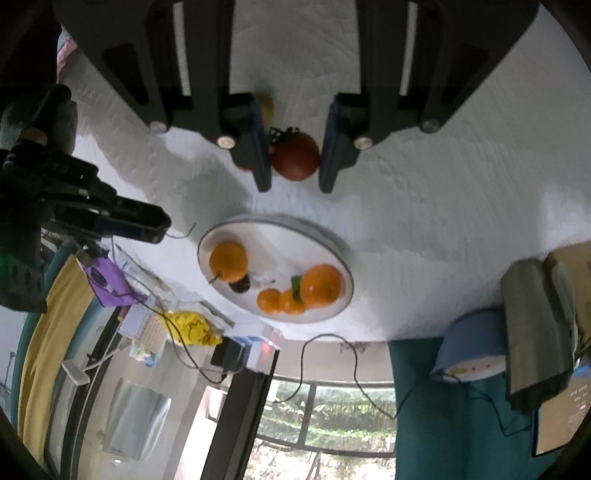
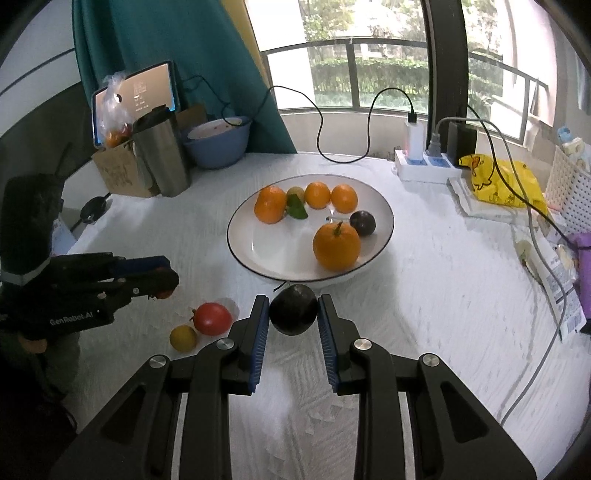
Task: Organize fruits
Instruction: 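Carry the tomato and dark plum over the white plate with both grippers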
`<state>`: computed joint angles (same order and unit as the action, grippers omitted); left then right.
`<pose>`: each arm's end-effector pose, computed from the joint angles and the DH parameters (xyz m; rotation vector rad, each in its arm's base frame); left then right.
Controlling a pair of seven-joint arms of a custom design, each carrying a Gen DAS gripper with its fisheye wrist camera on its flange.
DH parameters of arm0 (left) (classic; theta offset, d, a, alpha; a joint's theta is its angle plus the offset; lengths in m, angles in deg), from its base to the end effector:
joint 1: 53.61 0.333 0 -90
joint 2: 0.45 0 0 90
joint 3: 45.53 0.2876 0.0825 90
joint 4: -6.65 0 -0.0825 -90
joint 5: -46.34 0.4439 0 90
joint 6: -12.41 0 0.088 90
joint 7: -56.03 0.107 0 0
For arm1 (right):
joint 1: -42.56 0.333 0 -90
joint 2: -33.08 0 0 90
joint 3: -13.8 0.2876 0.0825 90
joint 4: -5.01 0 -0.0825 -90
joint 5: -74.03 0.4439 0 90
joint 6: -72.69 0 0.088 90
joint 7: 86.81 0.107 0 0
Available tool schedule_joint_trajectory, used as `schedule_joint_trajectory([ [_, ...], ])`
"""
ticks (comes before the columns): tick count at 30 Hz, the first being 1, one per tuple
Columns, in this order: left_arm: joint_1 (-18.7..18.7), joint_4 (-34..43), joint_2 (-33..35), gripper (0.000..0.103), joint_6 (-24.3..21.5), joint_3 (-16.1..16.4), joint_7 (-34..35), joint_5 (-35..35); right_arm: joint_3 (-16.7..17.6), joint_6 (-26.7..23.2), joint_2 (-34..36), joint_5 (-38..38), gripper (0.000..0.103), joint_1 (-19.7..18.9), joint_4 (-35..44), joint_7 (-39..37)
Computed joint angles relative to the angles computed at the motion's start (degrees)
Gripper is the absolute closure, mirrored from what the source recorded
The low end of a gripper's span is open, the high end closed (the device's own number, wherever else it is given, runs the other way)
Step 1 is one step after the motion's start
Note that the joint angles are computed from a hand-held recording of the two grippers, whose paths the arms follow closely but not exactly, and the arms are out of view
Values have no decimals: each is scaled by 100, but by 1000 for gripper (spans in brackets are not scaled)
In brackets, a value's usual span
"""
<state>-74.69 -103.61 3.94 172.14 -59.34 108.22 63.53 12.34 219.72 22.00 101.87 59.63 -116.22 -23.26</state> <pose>0.5510 -0.3966 0.4899 -1.6940 2.0289 -1.0419 0.5847 0.1551 0.5211 -2.0277 1.3301 -0.2990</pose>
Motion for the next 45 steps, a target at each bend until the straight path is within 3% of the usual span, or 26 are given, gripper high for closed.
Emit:
schedule_joint_trajectory([
  [16, -227, 1051, 761, 75, 0, 263, 217, 385, 59, 145, 495, 206, 74, -172, 581, -245],
  [37, -449, 2209, 1806, 75, -279, 557, 963, -327, 579, 49, 1962, 390, 74, -642, 2052, -341],
  [45, -364, 2327, 1960, 75, -343, 498, 1156, -719, 768, -31, 2542, -142, 74, -726, 2609, -97],
])
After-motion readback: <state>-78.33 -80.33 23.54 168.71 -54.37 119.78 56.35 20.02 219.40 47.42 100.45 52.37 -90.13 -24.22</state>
